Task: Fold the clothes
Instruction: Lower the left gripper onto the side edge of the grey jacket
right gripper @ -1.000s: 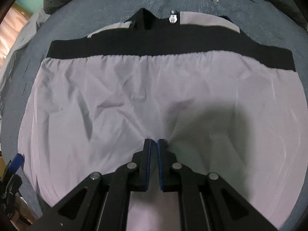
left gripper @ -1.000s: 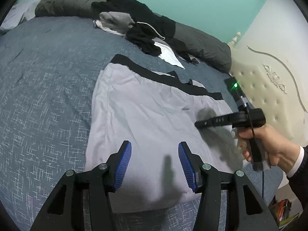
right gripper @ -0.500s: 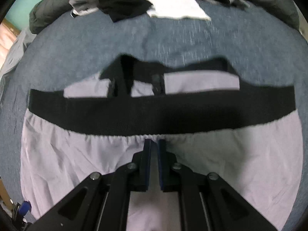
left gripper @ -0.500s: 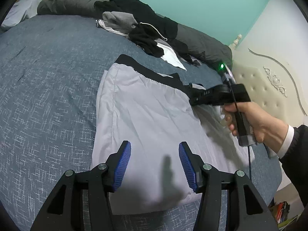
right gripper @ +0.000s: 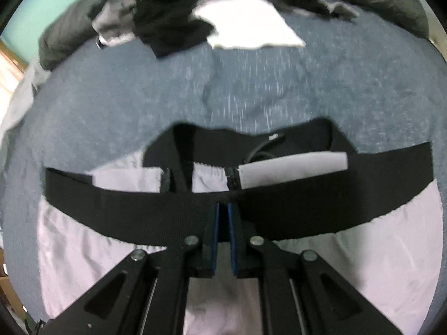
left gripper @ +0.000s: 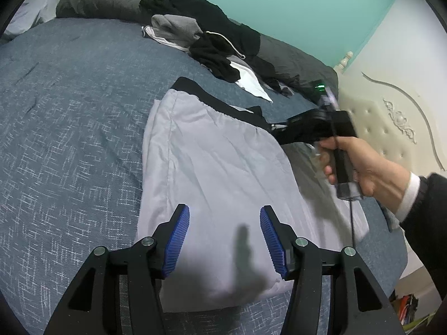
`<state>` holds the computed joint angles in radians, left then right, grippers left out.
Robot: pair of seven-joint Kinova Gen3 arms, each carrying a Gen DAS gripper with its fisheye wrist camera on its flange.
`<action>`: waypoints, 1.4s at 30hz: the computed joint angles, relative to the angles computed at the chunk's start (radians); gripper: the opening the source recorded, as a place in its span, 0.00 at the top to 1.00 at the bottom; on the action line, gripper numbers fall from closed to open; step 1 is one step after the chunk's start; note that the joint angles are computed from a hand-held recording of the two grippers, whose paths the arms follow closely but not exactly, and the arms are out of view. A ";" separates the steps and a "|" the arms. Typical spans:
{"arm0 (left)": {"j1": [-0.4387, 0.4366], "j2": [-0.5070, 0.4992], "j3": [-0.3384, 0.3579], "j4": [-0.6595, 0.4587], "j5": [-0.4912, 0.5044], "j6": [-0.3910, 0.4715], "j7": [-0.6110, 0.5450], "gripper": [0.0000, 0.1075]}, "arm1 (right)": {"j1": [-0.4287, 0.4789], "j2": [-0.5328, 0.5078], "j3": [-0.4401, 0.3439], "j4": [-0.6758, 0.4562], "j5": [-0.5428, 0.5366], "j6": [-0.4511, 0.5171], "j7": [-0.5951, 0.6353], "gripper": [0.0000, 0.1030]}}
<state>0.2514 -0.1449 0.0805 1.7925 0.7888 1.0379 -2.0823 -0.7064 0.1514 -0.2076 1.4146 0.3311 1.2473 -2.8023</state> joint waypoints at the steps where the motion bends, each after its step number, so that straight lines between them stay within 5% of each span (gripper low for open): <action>1: -0.002 -0.002 -0.003 -0.002 0.000 0.001 0.001 0.47 | -0.015 -0.029 -0.006 0.014 0.024 -0.001 -0.020 0.94; 12: -0.027 -0.032 -0.024 -0.016 -0.083 0.034 0.068 0.38 | 0.011 -0.375 -0.214 0.268 0.046 -0.068 -0.273 0.94; 20: -0.058 -0.061 -0.076 0.060 -0.051 0.081 0.086 0.38 | 0.107 -0.512 -0.443 0.333 0.025 0.050 -0.423 0.94; 25: -0.069 -0.053 -0.051 0.090 -0.047 0.076 0.139 0.38 | 0.180 -0.572 -0.565 0.354 0.004 0.084 -0.460 0.94; 32: -0.049 -0.057 -0.017 0.099 -0.084 0.057 0.203 0.38 | 0.261 -0.698 -0.620 0.424 -0.081 0.019 -0.482 0.93; 36: -0.044 -0.078 -0.009 0.096 -0.140 0.054 0.251 0.38 | 0.302 -0.758 -0.620 0.458 -0.132 -0.009 -0.463 0.70; 42: -0.051 -0.075 -0.077 0.141 -0.058 0.086 0.205 0.38 | 0.352 -0.854 -0.600 0.520 -0.211 -0.075 -0.439 0.69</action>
<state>0.2005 -0.2197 0.0039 1.9339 0.7307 1.1241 -1.8773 -0.3544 -0.7024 -0.8079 1.9344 0.1202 1.1724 -3.2416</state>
